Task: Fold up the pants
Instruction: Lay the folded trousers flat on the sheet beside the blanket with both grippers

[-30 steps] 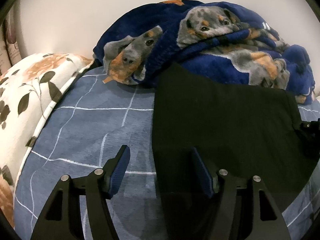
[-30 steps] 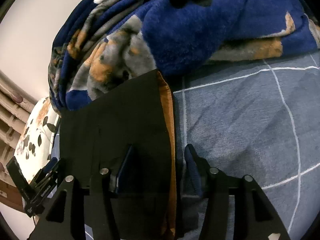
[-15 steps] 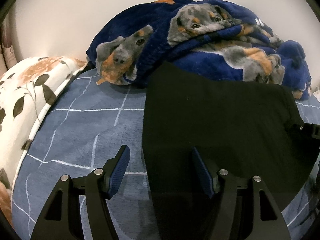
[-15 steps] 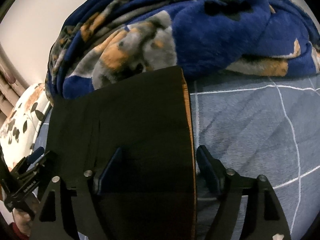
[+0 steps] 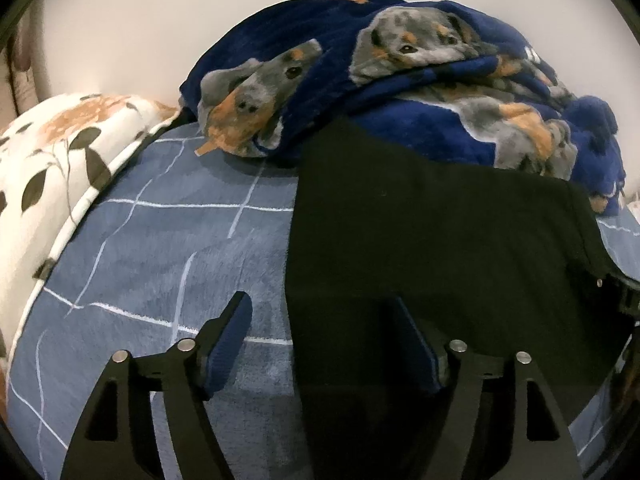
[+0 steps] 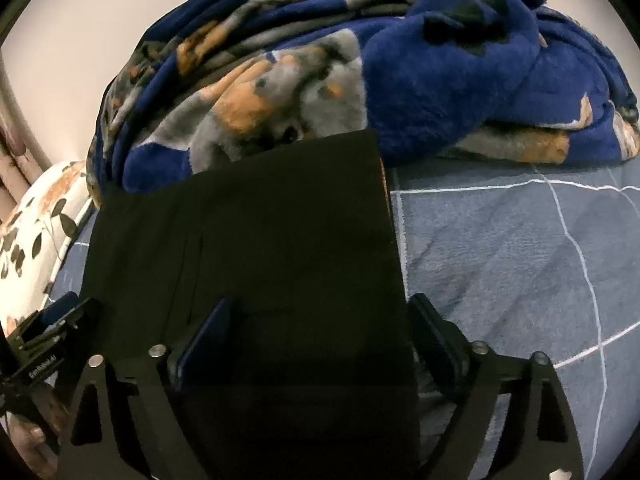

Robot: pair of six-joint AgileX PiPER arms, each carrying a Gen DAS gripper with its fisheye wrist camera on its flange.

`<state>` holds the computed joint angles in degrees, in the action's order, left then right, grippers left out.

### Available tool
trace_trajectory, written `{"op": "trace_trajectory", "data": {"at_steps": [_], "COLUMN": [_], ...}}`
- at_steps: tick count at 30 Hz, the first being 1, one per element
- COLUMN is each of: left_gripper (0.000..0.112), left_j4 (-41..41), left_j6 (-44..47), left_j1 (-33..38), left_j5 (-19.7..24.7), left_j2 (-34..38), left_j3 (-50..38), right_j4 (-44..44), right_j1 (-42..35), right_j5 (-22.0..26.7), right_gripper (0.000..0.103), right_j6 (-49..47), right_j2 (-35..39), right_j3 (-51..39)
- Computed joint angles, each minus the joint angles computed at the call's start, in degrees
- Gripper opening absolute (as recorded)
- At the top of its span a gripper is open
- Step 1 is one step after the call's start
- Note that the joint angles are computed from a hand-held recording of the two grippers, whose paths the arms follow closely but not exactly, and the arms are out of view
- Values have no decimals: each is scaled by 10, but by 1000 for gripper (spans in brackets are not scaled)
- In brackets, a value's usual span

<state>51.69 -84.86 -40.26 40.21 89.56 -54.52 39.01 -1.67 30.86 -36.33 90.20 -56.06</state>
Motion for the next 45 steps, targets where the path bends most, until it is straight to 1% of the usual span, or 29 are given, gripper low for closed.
{"op": "trace_trajectory", "data": {"at_steps": [1, 5, 10, 13, 18, 23, 29, 45], "left_gripper": [74, 76, 77, 78, 78, 80, 82, 85], "left_j4": [-1, -8, -4, 3, 15, 16, 20, 22], "left_j6": [0, -1, -1, -7, -12, -13, -13, -14], "left_j1": [1, 10, 4, -4, -28, -36, -41, -42], "left_j5": [-3, -11, 1, 18, 60, 75, 93, 99], "left_j2": [-1, -3, 2, 7, 20, 24, 31, 34], "left_j3": [2, 5, -1, -6, -23, -29, -36, -38], "right_j4": [-6, -10, -16, -5, -5, -21, -25, -45], "right_j1": [2, 5, 14, 8, 1, 16, 16, 21], "right_j5": [1, -6, -12, -9, -7, -16, -19, -28], "right_gripper": [93, 93, 94, 94, 94, 94, 96, 100], "right_j6": [3, 6, 16, 4, -2, 19, 23, 47], "right_j2": [1, -2, -2, -2, -3, 5, 6, 10], "right_j3": [-2, 2, 2, 2, 3, -4, -5, -8]}}
